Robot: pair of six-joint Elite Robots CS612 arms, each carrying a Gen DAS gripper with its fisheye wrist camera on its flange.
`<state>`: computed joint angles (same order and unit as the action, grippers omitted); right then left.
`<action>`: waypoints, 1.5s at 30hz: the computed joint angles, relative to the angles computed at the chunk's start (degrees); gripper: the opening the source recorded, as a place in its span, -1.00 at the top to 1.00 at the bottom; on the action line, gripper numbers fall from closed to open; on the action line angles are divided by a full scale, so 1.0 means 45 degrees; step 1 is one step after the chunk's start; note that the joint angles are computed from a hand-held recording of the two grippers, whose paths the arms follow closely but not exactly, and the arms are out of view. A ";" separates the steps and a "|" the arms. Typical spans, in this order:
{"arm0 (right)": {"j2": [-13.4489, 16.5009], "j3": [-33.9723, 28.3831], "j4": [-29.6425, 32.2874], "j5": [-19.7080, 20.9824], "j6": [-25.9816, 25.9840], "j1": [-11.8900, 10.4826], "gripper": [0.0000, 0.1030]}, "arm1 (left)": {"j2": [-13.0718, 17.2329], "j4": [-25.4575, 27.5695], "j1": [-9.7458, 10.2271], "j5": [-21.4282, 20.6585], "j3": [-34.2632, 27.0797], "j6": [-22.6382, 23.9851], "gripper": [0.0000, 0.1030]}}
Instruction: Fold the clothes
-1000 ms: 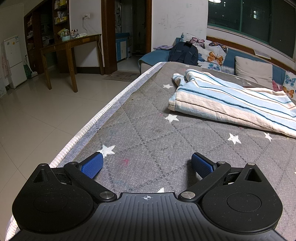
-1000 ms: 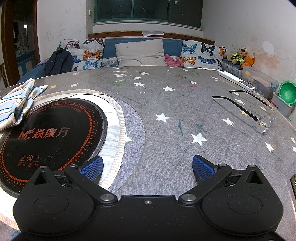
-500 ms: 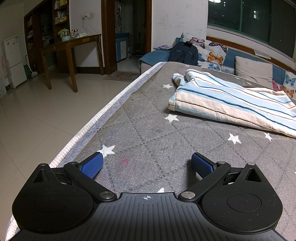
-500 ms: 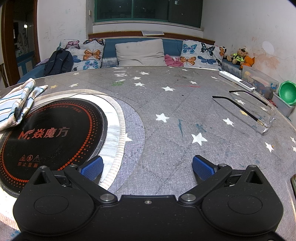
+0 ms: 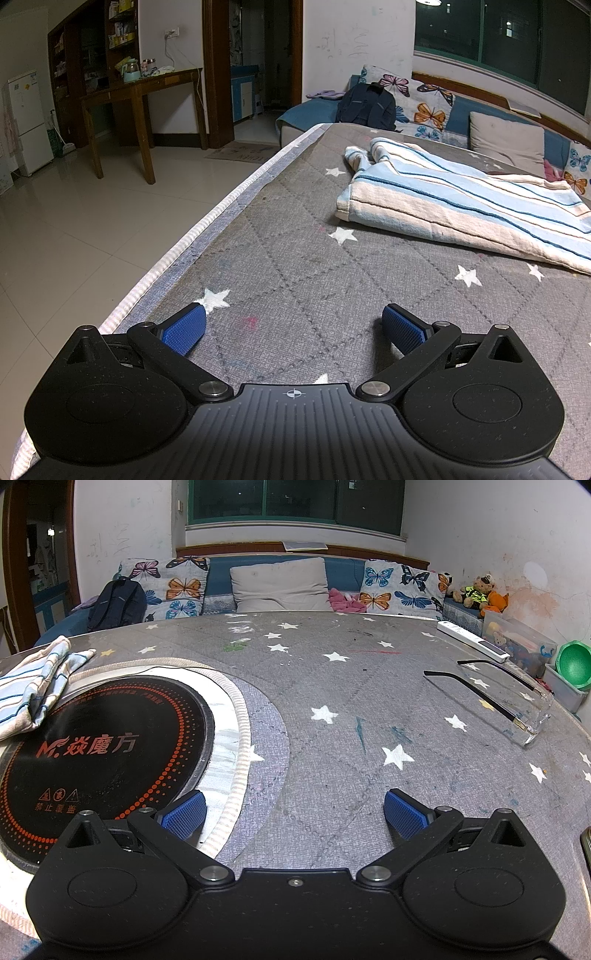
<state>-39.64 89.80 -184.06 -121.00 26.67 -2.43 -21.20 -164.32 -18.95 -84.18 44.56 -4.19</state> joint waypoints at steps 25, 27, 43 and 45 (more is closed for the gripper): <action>0.0031 -0.0041 0.0005 0.0010 -0.0010 -0.0013 -1.00 | -0.0060 -0.0620 -0.0217 0.0996 0.0263 0.0687 -0.99; 0.0034 -0.0044 0.0005 0.0011 -0.0011 -0.0014 -1.00 | -0.0061 -0.0647 -0.0232 0.1126 0.0269 0.0627 -0.99; -0.0018 0.0020 0.0003 -0.0007 0.0012 0.0013 -1.00 | -0.0132 -0.1617 -0.0464 0.2630 0.0616 0.0826 -0.99; -0.0010 0.0011 0.0004 -0.0004 0.0009 0.0009 -1.00 | -0.0148 -0.1727 -0.0470 0.2710 0.0667 0.0798 -0.99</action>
<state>-39.69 89.85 -184.05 -121.02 26.71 -2.39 -21.87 -172.09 -21.07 -71.98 47.56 -0.60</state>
